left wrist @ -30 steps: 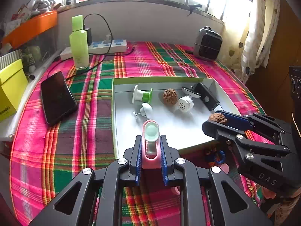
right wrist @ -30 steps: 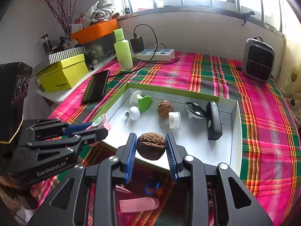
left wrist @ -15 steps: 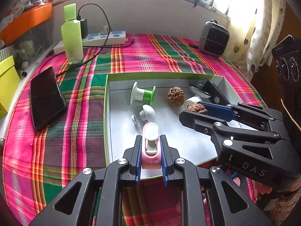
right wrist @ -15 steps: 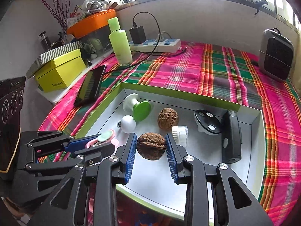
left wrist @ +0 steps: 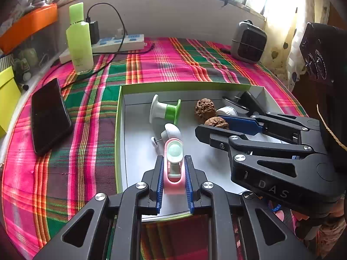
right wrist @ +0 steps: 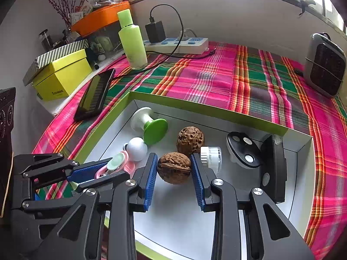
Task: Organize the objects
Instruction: 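Carry pink device with left tool while right tool carries walnut into box, then lower pink device into box with left tool while right tool sets walnut down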
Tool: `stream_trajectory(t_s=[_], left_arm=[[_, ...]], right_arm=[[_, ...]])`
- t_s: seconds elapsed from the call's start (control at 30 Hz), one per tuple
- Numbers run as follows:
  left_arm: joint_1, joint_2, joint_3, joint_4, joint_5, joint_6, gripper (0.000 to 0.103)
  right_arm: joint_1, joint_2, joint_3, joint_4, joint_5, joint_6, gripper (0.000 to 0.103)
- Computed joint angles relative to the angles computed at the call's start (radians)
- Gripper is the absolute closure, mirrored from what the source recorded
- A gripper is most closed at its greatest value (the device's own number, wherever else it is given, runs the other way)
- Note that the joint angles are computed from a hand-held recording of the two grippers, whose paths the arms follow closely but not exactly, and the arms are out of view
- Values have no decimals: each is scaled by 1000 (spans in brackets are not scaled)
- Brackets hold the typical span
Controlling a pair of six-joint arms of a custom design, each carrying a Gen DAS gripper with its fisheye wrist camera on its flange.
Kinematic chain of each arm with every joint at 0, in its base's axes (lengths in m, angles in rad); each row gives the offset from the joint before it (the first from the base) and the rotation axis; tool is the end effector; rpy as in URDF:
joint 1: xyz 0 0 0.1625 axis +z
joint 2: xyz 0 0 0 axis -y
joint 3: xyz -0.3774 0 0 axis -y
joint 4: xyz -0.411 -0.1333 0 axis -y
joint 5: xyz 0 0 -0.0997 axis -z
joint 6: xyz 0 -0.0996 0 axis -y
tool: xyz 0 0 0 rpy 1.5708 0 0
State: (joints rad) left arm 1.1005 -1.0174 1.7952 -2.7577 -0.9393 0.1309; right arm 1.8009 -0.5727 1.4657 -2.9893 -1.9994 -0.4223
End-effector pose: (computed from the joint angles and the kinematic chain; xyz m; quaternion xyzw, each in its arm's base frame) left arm -0.1073 -0.6349 0.1611 0.2153 0.9077 -0.2417 0.2671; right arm 0.2506 -0.6670 0.0185 0.2500 -0.9115 0.2329 0.2288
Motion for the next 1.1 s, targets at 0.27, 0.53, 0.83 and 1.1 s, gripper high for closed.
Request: stream_trajectory(t_s=[0.27,0.53,0.83,1.1], left_arm=[[-5,6,2,-13,16,8,87],[-15,14,12,-36,51,28,86],[-18,13,15,-37,48,25,81],[-19,8,16,-34,49,21,78]], right_arm=[[-1,7,-5,-8,-17,-5,70],[-5,10,-10,-1,-17,3,70],[-4,13,-12,-8,-22,10,70],[-4,14,-11,-14,-20,10,70]])
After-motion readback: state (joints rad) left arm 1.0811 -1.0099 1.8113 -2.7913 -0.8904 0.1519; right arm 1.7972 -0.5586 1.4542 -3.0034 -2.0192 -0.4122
